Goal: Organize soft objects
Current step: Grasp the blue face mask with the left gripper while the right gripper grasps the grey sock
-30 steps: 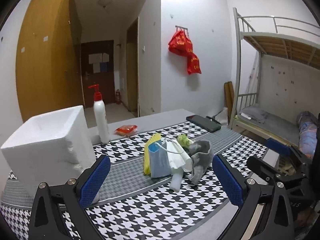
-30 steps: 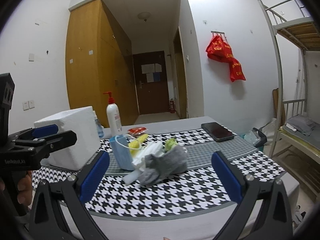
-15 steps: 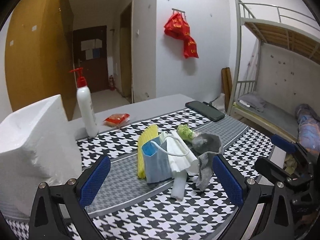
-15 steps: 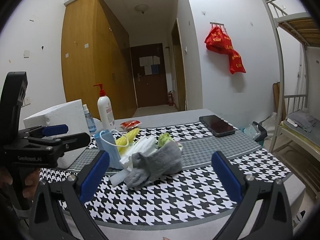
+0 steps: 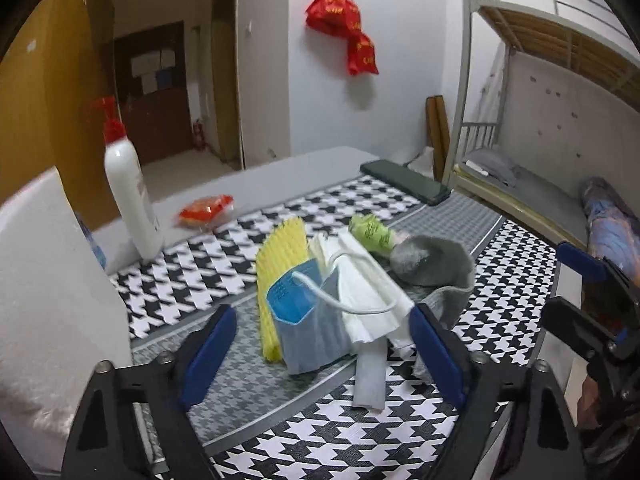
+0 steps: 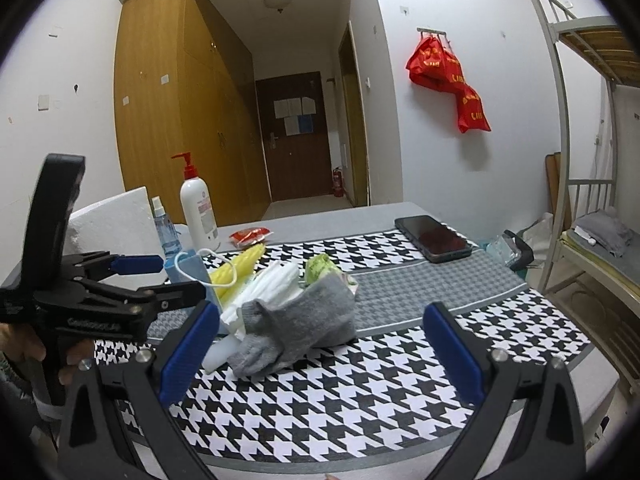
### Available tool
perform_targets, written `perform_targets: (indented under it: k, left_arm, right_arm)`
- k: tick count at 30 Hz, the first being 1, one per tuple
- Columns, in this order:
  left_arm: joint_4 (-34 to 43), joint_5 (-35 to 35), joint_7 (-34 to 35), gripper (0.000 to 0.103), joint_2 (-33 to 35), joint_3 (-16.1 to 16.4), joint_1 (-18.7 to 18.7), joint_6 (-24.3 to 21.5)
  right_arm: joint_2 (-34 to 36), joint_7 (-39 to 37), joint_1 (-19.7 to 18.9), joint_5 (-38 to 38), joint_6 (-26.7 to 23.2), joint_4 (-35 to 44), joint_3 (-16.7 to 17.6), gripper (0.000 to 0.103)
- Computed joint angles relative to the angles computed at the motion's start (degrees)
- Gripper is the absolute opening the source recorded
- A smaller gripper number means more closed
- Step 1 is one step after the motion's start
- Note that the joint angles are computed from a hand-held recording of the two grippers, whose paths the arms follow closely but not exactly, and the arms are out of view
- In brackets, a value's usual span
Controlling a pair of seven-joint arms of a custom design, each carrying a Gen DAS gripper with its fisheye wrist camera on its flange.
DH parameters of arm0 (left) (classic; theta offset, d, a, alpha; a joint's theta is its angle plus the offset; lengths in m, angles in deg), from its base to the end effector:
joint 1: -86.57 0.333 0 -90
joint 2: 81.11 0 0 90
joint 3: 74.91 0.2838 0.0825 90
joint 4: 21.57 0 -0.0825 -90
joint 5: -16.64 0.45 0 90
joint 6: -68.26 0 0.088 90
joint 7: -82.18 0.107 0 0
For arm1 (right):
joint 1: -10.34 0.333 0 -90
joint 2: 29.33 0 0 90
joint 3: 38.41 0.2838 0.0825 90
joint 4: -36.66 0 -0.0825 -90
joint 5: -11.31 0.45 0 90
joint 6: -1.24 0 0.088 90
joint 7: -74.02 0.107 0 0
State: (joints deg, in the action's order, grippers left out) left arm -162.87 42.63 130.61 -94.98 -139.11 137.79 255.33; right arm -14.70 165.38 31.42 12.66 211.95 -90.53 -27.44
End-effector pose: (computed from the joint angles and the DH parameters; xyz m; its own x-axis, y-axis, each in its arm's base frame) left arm 0.5356 -0.1666 0.3490 -0.0846 -0.9959 0.0309 -0.6228 0.0286 -0.7819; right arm 0.5342 0.3265 0.3302 0.5005 -0.8615 -0.0848 -0.3489 -0.1111 -0.9305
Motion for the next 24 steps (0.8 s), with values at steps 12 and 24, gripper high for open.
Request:
perform_targets:
  k: [12, 24]
  left_arm:
    - [-1.57, -7.35, 10.45, 0.036, 6.01, 0.38, -0.06, 6.7]
    - [-4.15, -13.02, 14.88, 0.01, 7.19, 9.45, -9.03, 12.77]
  right_arm:
    - [1.67, -1.37, -0.55, 0.3, -4.21, 3.44, 0.32, 0.103]
    - [4.56, -6.92, 1.31, 4.58, -15.64, 10.31, 0.03, 0.103]
